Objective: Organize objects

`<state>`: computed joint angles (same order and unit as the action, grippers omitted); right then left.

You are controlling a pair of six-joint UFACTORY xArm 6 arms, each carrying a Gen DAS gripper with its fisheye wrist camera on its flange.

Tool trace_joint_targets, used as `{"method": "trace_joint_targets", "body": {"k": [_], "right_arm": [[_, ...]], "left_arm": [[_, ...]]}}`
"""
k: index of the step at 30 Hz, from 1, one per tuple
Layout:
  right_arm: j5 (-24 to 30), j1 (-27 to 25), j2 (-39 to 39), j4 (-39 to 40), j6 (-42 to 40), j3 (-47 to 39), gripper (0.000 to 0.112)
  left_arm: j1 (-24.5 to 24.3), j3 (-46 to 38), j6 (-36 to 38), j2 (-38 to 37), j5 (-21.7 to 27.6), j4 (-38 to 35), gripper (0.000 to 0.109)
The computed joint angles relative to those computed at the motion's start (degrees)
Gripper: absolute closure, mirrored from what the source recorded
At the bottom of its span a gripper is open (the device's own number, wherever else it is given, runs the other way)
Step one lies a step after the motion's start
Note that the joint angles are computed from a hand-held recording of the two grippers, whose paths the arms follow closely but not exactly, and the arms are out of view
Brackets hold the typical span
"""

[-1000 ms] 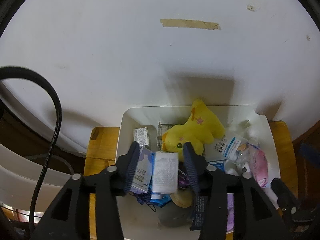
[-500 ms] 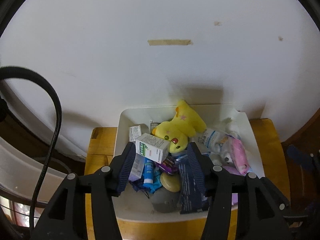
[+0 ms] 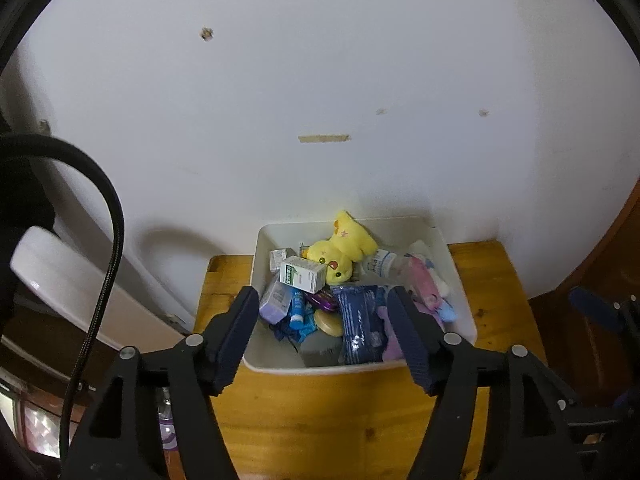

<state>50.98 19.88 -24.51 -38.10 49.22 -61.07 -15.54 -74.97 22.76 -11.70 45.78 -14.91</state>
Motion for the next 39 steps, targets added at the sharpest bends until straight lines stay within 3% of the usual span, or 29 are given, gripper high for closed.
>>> {"method": "trace_joint_targets", "body": {"k": [3,15,21,30,34,39], "right_arm": [[3.89,4.03,-3.02,-1.65,2.58,0.67,0.031],[16.64,19.51,-12.97,-0.84,14.95,7.02,0.031],[23.88,29.29,-16.66,-1.88,26.36,8.77,0.031],[35.95,44.55,-16.3,-5.73,40.69,6.0,0.031],[39.28,48.44,-15.66,-6.04,45.24,5.0,0.031],[39.55,50.0,-16.86,-5.12,50.59,6.39,0.031]], "left_arm": [[1.1,3.55,1.76,-4.72,0.87,-2.09,0.037],[6.39,19.96,4.83,-24.05,8.02,-5.26,0.037],[8.73,26.69,4.75,-33.18,9.77,-3.45,0.037],[14.34,31.74,8.33,-42.92,17.45,-6.25,0.037],[17.35,32.56,10.42,-45.93,21.18,-8.43,0.037],[18.54,35.06,10.19,-49.8,20.86,-7.88,0.036]]}}
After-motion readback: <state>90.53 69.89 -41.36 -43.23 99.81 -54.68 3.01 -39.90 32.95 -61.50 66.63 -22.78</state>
